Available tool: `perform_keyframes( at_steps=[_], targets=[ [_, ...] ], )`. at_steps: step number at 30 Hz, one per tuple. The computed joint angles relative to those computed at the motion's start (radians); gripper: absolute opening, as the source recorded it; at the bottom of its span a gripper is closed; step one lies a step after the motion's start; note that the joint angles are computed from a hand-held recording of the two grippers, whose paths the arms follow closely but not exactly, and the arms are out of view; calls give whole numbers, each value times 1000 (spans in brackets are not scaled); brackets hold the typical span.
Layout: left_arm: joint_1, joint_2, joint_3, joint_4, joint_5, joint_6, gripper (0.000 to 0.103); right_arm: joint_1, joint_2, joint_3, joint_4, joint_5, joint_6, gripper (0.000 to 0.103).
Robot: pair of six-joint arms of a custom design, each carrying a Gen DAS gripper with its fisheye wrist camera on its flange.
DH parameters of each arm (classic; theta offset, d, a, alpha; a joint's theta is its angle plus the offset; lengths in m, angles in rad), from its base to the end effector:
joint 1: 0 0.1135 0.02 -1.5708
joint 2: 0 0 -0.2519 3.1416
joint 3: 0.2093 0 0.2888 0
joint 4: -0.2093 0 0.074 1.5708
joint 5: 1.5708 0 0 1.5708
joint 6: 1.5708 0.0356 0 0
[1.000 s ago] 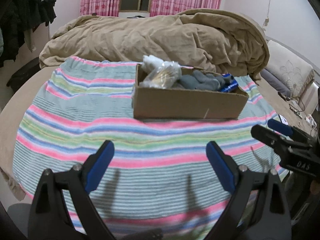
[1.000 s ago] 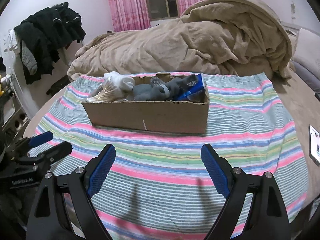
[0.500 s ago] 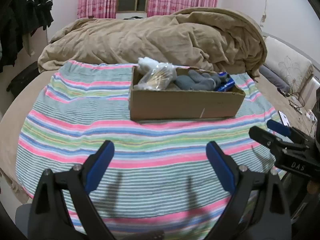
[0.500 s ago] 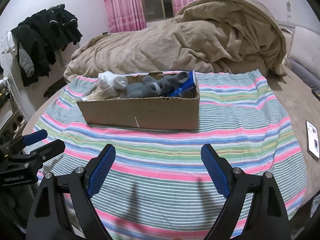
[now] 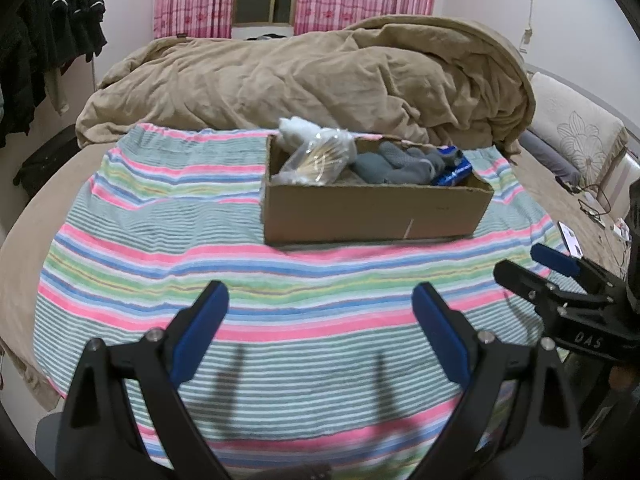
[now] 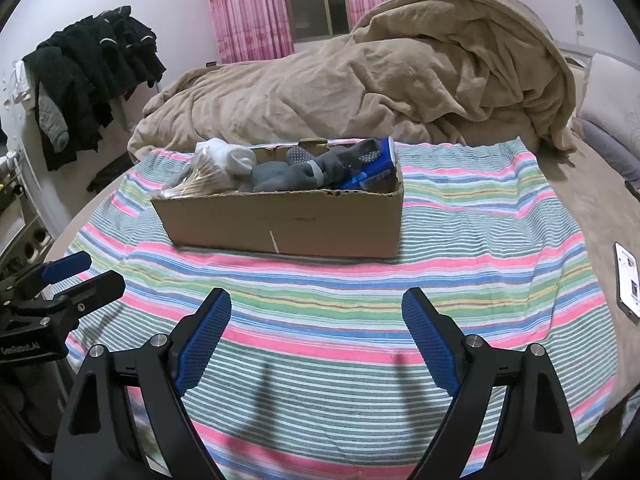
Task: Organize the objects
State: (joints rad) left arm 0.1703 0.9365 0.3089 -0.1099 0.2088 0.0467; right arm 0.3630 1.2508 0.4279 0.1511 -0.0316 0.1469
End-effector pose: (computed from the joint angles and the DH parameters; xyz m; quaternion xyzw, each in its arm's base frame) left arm 0.2133 0.0292 0.1259 -0.0141 0.9103 -0.0512 0.4104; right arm 0.2451 0.0943 0.1181 -0.1039 0.8946 0.1233 0.4168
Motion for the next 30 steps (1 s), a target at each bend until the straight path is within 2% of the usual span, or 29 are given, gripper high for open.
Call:
perform_keyframes(
  at_steps=[19,30],
  targets=[
    [20,5,9,10,12,32,94,-1,21,10,3,-1,3,90],
    [29,-24,10,-20,26,37,94,0,21,10,4,-1,4,90]
  ],
)
